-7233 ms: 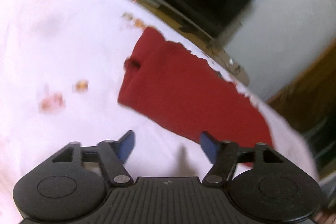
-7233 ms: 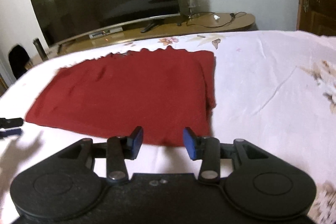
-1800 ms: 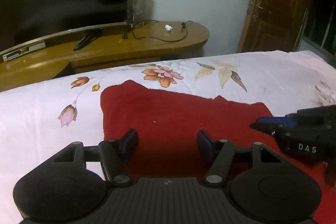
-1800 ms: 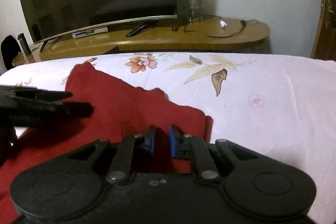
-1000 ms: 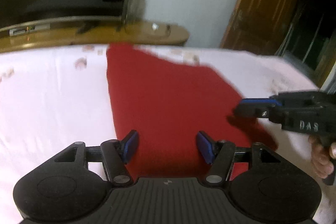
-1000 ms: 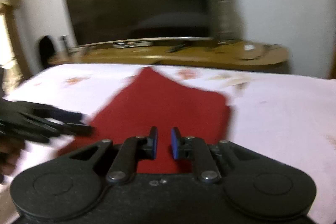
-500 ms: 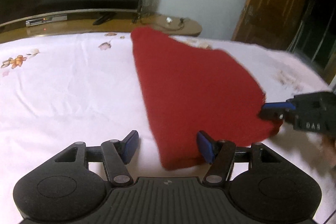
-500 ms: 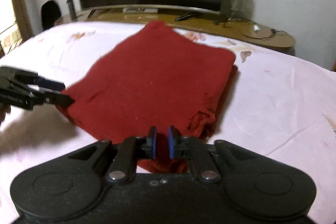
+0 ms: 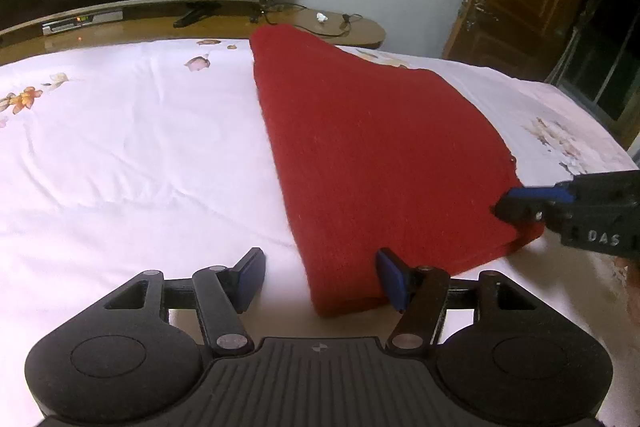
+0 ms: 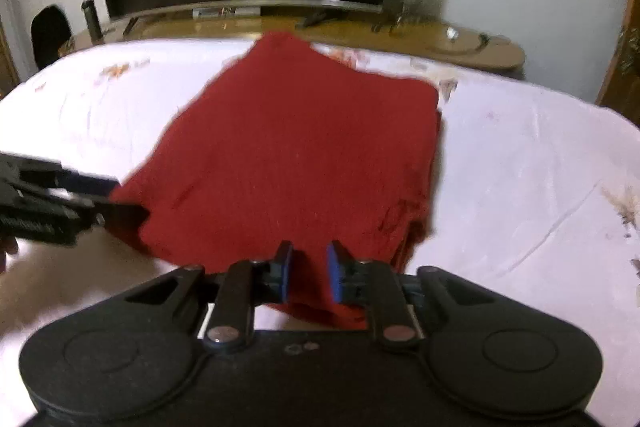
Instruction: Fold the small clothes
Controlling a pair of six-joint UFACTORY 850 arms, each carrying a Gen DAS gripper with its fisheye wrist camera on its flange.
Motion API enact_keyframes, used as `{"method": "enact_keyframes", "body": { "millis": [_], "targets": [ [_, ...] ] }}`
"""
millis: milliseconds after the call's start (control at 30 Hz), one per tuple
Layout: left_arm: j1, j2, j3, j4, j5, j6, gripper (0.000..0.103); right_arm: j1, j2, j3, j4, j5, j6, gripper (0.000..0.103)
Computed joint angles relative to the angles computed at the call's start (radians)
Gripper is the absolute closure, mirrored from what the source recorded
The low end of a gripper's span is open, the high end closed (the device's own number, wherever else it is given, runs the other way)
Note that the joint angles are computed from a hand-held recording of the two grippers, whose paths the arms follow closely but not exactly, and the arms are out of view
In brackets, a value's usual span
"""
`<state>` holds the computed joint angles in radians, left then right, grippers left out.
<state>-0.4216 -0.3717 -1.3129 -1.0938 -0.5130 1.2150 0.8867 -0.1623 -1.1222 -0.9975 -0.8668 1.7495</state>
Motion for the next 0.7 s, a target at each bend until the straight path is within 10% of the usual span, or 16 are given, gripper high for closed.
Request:
{"method": "enact_keyframes", "body": {
  "millis": [300,400,500,700],
  "targets": [
    [0.025,0.043,0.031,-0.122,-0.002,0.156,0.033,-0.005,-0.023,-0.042,0.071,-0.045,-0.014,0.079],
    [0.053,0.027,0.004,-0.164,-0.032,0.172,0.018,0.036,0.027,-0.002,-0.059,-0.109,0.143,0.036],
    [0.078,-0.042,-0.08,-0.132,-0.132,0.06,0.018,-0.001,0.109,0.086,-0.069,-0.031,0.315,0.054],
    [0.099,-0.18,-0.213,-0.131,-0.286,-0.13,0.019,-0.094,0.246,0.262,-0.212,0.154,0.602,0.053]
  ]
}}
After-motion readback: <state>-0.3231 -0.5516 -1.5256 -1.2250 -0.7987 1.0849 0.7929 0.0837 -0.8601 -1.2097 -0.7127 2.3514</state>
